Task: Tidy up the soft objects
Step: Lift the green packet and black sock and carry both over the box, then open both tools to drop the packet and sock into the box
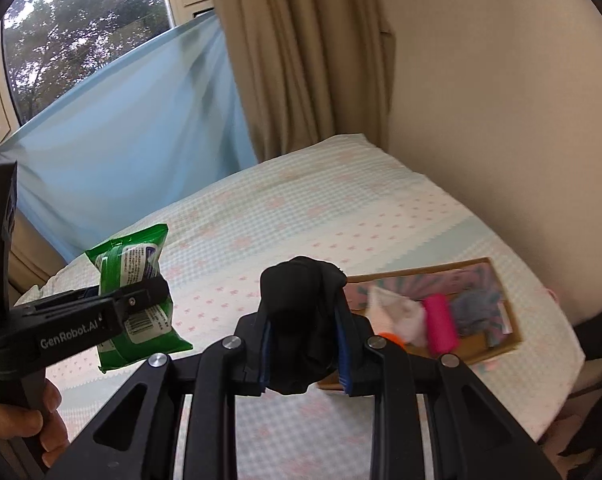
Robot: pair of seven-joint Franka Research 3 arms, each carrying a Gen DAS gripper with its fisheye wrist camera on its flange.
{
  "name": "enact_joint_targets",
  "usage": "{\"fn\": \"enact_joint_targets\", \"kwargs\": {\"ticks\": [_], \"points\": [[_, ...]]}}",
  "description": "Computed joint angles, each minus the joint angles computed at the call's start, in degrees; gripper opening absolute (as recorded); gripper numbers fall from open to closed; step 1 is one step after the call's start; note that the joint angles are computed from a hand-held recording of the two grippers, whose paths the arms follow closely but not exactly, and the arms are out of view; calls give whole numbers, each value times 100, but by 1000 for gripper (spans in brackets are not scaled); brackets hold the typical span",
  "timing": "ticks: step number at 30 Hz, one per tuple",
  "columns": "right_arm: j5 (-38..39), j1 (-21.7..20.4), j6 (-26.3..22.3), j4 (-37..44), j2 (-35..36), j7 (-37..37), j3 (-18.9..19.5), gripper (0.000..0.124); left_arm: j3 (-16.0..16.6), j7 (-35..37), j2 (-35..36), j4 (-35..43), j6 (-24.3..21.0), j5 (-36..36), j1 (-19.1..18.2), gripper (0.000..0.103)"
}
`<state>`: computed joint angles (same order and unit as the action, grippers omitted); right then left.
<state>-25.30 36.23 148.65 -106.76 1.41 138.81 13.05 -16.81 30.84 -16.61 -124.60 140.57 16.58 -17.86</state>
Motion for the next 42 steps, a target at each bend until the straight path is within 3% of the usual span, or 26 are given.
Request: {"fn": "enact_joint_targets", "kwargs": {"ticks": [4,9,14,21,30,42], "points": [[545,-244,62,-371,-351,-659,-102,24,-215,-263,552,641,-148,186,-65,36],[1511,-565,93,-592,-525,-1982,-217,24,-295,-654,1399,1513,-498,548,-263,36],[2614,-826,-195,-504,-321,-3593,-393,24,-175,-951,2351,2413,-834,699,-583,36],[3613,-1193,-822,-98,286,-5188,-560,24,85,-1144,3575,3555,-1094,612,-957,36],[4040,-1457,-1534,308,986,-6239,-637,24,273,-880,4895,4899,-1659,167,-1200,36],[4092,-1542,-2147,789,1687,-6619,-684,24,340,-353,5897,5887,-2202,-477,-1232,37]]}}
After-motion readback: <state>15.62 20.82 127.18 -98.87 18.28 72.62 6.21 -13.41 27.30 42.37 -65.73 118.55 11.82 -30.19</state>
